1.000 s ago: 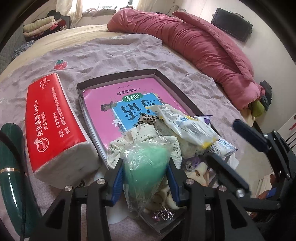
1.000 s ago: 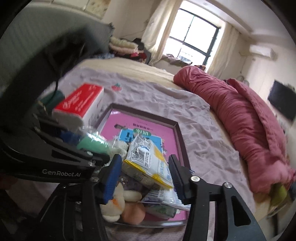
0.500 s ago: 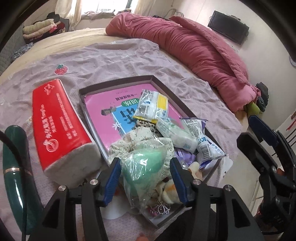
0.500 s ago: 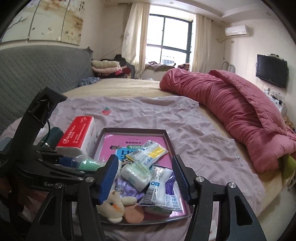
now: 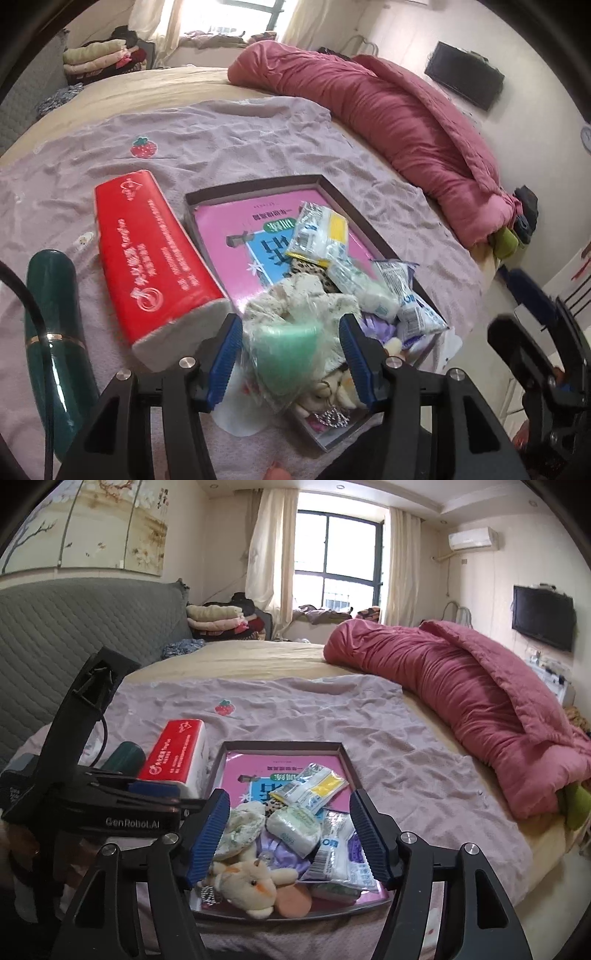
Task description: Organize soft objects
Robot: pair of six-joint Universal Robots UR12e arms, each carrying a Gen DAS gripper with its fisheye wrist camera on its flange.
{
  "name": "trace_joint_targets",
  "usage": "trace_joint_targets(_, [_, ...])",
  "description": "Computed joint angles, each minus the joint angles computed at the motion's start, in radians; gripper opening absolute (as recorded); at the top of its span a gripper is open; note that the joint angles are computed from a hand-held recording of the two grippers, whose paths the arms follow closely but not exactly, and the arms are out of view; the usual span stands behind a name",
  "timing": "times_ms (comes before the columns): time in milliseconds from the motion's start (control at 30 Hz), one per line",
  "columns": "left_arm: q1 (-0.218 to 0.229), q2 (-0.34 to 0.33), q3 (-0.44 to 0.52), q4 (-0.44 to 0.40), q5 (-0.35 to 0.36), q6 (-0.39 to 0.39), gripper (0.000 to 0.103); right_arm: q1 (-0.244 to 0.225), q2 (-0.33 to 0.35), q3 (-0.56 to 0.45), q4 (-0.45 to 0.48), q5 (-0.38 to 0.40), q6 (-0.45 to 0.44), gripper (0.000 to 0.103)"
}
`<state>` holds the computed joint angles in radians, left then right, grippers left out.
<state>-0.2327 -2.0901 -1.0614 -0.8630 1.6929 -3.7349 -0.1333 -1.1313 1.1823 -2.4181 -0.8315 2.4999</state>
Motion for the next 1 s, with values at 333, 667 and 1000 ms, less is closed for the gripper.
trace_joint_targets(333, [0.007, 0.038, -0.046, 0.041, 0.013, -0.015, 0.054, -0.007, -0.003, -0.009, 0.035, 0.027, 0.036, 0.072])
trace_joint_targets(667, [-0.013, 0.083, -0.094, 0.032, 0.058, -0.008, 0.054, 0.004, -0.033, 0.021, 0.046, 0.006, 0.008, 0.074])
trace_joint_targets(1000, [-0.052, 0.124, -0.123, -0.001, 0.110, -0.019, 0.055, 0.008, -0.079, 0.051, 0.159, -0.112, 0.164, 0.076])
